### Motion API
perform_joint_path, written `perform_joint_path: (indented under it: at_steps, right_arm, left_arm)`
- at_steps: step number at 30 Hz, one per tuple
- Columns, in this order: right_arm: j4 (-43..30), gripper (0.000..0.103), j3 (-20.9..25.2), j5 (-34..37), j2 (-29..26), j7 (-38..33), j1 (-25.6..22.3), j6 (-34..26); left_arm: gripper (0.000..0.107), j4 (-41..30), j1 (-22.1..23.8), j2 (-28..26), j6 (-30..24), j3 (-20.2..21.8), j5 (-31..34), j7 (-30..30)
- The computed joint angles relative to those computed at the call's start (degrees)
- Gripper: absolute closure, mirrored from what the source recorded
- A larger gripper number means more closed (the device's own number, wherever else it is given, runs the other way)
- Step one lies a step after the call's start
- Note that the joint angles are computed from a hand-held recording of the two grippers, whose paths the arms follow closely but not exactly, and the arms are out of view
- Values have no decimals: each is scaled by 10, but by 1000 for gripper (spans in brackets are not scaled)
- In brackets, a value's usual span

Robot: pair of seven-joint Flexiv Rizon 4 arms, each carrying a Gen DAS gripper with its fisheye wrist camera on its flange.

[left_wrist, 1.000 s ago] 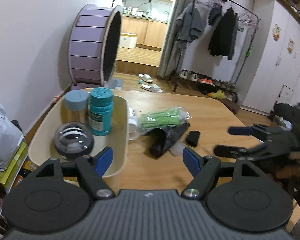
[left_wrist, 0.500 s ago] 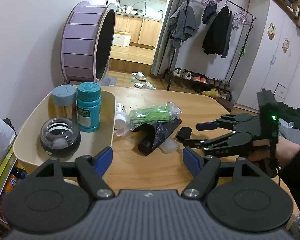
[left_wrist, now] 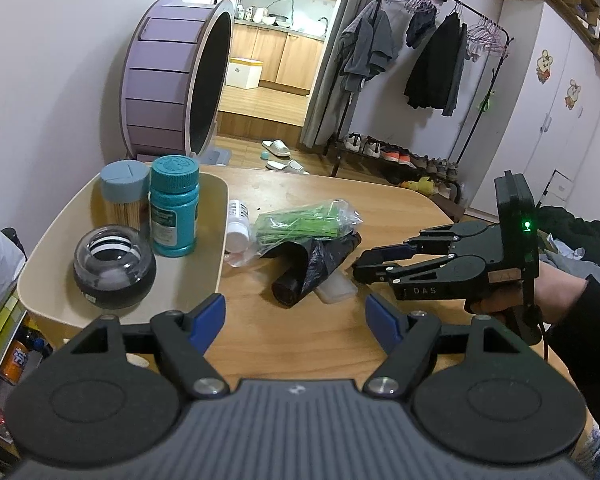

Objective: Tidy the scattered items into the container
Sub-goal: 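Move the right gripper to the small black cloth piece and close on it, then carry the black cloth piece with the right gripper into the basket, open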

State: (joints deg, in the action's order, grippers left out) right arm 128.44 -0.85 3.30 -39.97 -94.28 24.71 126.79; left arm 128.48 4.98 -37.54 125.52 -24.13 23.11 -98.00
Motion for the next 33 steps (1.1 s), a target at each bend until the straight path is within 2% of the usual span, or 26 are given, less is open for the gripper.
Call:
perform_joint_path:
  at_steps: [11, 17, 24, 29, 33]
  right_arm:
    - [37, 65, 12, 33, 50, 9, 10, 36]
    - [32, 65, 24, 26, 74, -1, 26, 37]
    - [-12, 65, 38, -9, 76, -4, 38, 7]
    - [-58, 65, 46, -49, 59, 2, 42, -26]
    - [-92, 65, 50, -80, 40, 12, 43, -52]
  left_arm:
    - [31, 23, 22, 25, 13, -4, 26, -16]
    - [30, 52, 40, 52, 20, 4, 39, -27]
    - [29, 75, 61, 80, 35, 25, 49, -47]
    - [29, 81, 74, 93, 41, 39, 58, -61]
    - [29, 80, 93, 93, 36, 36, 73, -75]
